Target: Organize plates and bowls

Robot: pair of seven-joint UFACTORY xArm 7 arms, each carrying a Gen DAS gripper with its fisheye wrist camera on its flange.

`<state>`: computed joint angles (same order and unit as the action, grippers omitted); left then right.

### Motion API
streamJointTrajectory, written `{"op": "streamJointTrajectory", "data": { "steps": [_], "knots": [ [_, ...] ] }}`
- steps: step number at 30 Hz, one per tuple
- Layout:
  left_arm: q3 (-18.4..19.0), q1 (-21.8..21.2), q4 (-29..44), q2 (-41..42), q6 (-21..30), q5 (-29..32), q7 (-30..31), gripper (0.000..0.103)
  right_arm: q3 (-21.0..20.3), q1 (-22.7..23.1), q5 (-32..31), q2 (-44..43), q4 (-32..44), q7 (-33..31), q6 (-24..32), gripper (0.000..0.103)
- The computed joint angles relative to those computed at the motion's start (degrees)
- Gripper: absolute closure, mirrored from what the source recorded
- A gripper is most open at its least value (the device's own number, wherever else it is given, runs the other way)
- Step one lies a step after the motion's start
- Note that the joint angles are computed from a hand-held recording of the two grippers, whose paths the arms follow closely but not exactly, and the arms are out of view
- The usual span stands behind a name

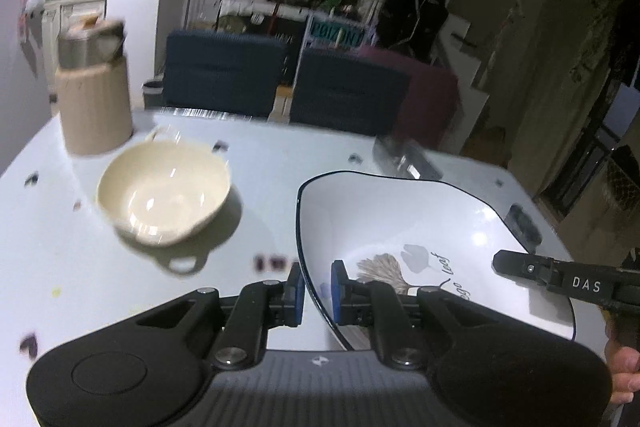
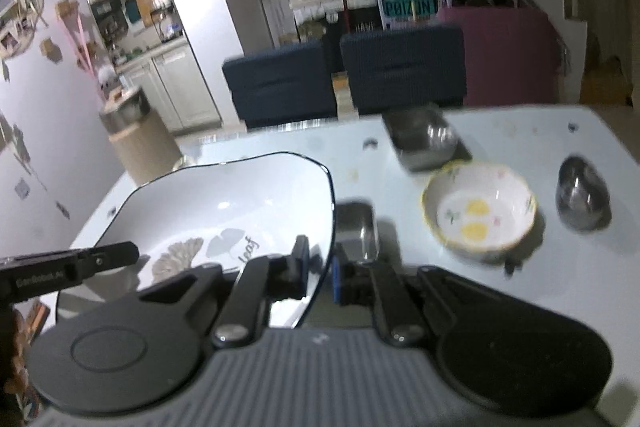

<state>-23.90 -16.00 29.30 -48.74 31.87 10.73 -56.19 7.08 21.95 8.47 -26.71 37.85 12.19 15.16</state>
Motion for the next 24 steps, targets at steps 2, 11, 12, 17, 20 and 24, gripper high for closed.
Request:
{"op": "streamJointTrajectory", "data": {
  "steps": [2, 11, 12, 17, 20, 24],
  "knots": [
    [1.73, -1.53, -1.62, -1.05, 1.20, -1.47, 0.44, 0.088, 1.16, 0.02, -0.11, -0.21, -0.37, 1.29, 1.82, 0.089],
    [5.59, -2.64, -6.49, -5.05, 6.09, -4.35, 2.93, 0.088, 4.15, 1.74, -0.88, 5.28, 2.92, 4.77, 6.86, 0.089],
    [6.09, -2.57, -6.89, -5.24, 6.31, -4.66, 3.27, 0.088, 4.81, 1.68, -1.43, 5.80, 3.22, 5.55, 7.02, 0.089],
    [7.60, -2.35, -8.82, -6.95, 8.86, -6.16, 4.49, 0.088, 6.42, 2.09, -3.16, 9.84, 6.28, 8.84, 8.87, 0.089],
    [8.47, -2.07, -9.94, -7.73, 9.93, -6.74, 5.54, 0.087, 6.77, 2.75, -3.83, 11.72, 7.76, 9.74, 10.17, 0.089],
    [10.08, -1.75, -11.34, -8.12, 10.19, -7.68, 7.35, 0.087, 7.38, 3.33, -5.14, 14.71, 9.96, 11.49, 11.41, 0.089]
  ]
}}
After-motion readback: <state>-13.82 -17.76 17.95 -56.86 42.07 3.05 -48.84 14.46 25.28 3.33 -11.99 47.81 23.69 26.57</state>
